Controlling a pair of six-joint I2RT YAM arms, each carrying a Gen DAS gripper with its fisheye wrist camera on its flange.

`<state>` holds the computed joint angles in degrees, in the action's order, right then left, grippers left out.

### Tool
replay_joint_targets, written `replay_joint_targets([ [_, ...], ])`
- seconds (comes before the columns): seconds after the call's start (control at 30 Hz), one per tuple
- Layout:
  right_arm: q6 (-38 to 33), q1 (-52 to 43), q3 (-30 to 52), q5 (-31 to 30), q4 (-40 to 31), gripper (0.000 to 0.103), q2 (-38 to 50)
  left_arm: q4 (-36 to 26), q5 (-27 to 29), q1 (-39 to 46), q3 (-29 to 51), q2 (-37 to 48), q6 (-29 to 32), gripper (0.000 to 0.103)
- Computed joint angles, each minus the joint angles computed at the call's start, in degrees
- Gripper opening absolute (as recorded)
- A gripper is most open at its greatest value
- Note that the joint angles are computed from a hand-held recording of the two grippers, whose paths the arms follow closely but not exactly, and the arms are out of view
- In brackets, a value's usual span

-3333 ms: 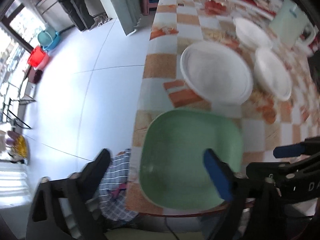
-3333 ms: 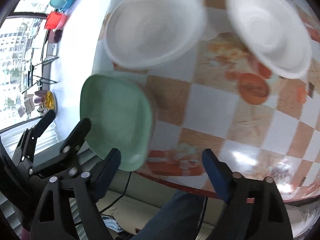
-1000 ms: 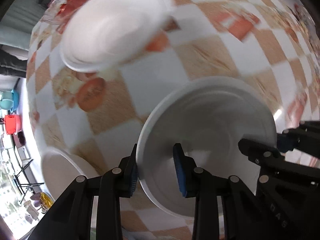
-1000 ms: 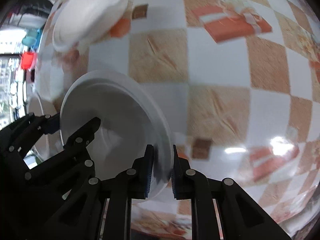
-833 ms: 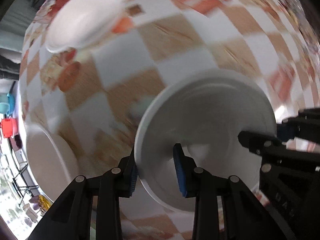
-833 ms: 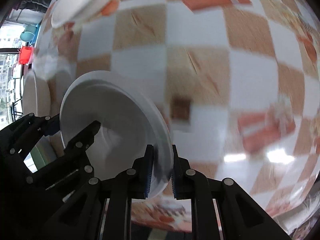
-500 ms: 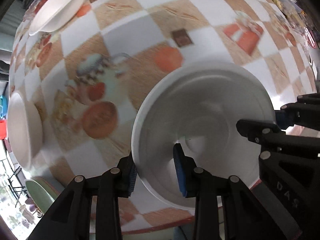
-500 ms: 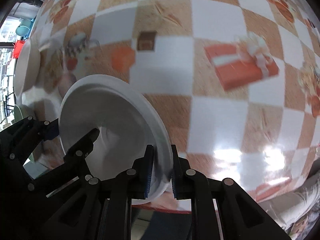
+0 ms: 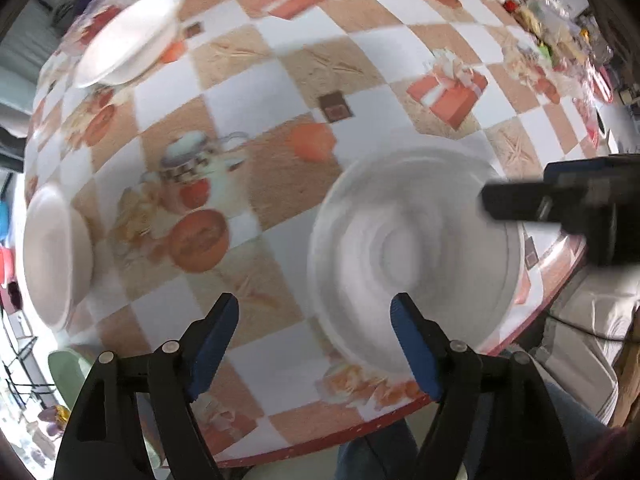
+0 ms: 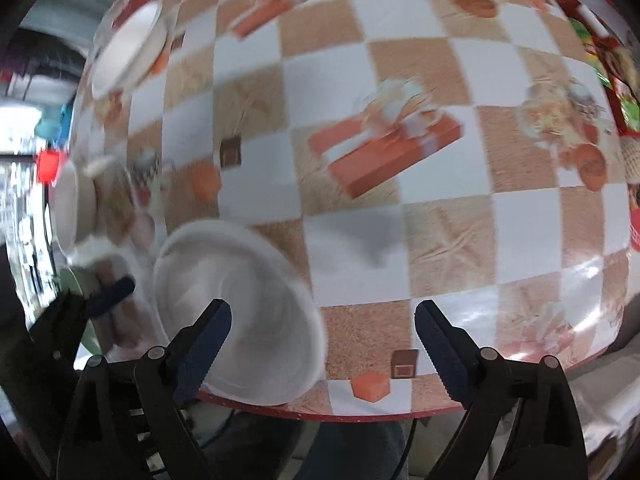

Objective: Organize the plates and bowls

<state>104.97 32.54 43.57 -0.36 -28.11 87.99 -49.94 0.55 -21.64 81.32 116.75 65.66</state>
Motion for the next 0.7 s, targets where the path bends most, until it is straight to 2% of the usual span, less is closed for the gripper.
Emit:
replay_joint_targets([
  [0.07, 2.89, 1.27, -3.20, 1.37, -0.22, 0.094, -3.50, -3.03, 1.65, 1.77, 4.58, 1.98, 0.67, 0.088],
  [0.13, 5.47, 2.01, -4.49, 2.23, -1.80, 0.103, -6.40, -6.03, 3.16, 3.18, 6.78, 2.25, 0.37, 0.090],
  [0.17, 6.28, 2.35, -3.32, 2.72, -3.42, 0.103, -6.54, -6.94, 3.44, 3.49, 7.22, 2.21, 0.08, 0.100],
  [0.2, 7.12, 2.78, -1.77, 3.43, -5.51, 0.103, -6.81, -8.51, 3.80, 6.46, 9.02, 3.16, 2.06, 0.102],
  [0.27, 8.31, 3.46, 2.42, 4.52, -9.93, 0.103, -6.61, -12.64, 4.51, 6.96, 12.78, 4.56, 0.52, 0.103],
  [0.33, 8.17, 2.87, 4.51, 4.95, -12.43, 0.103, -6.38, -18.23, 5.00, 6.02, 22.32, 9.70, -1.68, 0.103],
  [0.4, 8.75, 3.01, 6.46, 5.31, -15.19, 0.103, -6.43, -22.70, 5.40, 6.65, 28.24, 11.78, -0.96, 0.103],
  [0.43, 9.36, 3.40, 7.80, 5.62, -16.76, 0.103, -6.21, -23.62, 5.51, 6.73, 29.14, 11.47, -0.52, 0.103],
  [0.47, 8.61, 2.64, 9.62, 5.28, -15.23, 0.103, -3.12, -23.89, 5.63, 6.48, 29.61, 11.10, -0.45, 0.103],
  [0.57, 9.01, 2.77, 11.53, 4.51, -15.57, 0.103, -0.98, -26.89, 6.19, 7.52, 34.92, 12.62, 1.68, 0.103],
  [0.7, 11.30, 4.80, 12.52, 3.88, -16.85, 0.103, -0.82, -26.54, 6.69, 7.26, 33.92, 11.42, 3.29, 0.103],
])
